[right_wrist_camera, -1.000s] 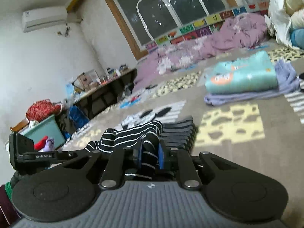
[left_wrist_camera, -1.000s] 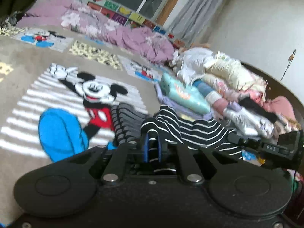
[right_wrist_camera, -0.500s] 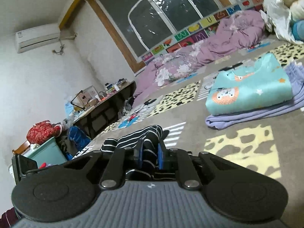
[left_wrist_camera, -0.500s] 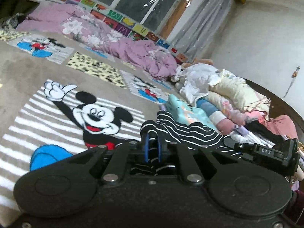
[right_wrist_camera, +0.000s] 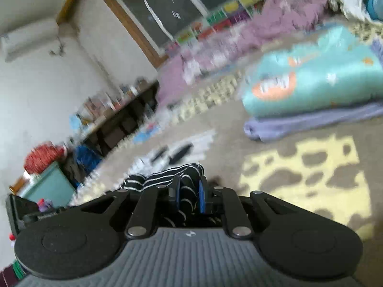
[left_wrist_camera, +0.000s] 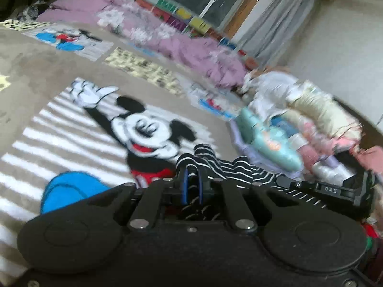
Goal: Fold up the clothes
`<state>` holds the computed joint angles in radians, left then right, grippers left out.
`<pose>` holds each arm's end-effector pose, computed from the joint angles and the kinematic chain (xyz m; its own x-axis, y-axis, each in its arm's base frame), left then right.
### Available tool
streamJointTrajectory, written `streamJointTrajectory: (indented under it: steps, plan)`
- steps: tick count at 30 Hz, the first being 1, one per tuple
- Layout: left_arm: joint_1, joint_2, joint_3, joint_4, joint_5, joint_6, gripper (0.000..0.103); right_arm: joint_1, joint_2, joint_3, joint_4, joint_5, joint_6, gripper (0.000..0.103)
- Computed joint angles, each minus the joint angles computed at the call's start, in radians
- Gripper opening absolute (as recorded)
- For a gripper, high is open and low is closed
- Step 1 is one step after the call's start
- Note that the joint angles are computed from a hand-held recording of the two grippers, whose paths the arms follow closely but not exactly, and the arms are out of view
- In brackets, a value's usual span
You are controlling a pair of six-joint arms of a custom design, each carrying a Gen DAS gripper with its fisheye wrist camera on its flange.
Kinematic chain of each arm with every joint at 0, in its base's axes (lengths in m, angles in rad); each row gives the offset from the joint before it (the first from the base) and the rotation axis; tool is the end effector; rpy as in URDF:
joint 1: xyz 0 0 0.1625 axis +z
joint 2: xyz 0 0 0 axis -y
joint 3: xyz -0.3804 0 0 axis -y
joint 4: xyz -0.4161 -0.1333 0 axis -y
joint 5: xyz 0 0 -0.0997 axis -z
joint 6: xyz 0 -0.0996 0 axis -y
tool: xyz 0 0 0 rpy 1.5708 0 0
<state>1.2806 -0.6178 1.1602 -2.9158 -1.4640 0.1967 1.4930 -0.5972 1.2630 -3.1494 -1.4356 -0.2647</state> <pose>-0.0930 -0.8144 0.1709 -0.9170 0.3371 -0.2132 0.3855 0.6117 -0.6908 0.0856 -0.7899 0.1379 -0.9739 -0.1878 0.1274 -0.2147 0.5808 -0.7852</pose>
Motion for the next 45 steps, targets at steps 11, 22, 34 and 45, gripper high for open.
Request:
streamJointTrajectory:
  steps: [11,22,34,45]
  plan:
    - [-0.083,-0.199,0.319,-0.195,0.037,0.19,0.017,0.041,-0.146,0.264,-0.301,0.013,-0.183,0.037]
    - [-0.095,-0.087,0.281,-0.11,0.149,0.386,0.029,0.067,-0.089,0.321,-0.233,-0.114,-0.374,0.035]
    - [-0.107,-0.134,0.373,-0.181,0.16,0.423,0.04,0.089,-0.093,0.38,-0.346,-0.178,-0.436,0.038]
    - [-0.116,-0.186,0.431,-0.173,0.181,0.369,0.044,0.114,-0.118,0.415,-0.363,-0.254,-0.389,0.042]
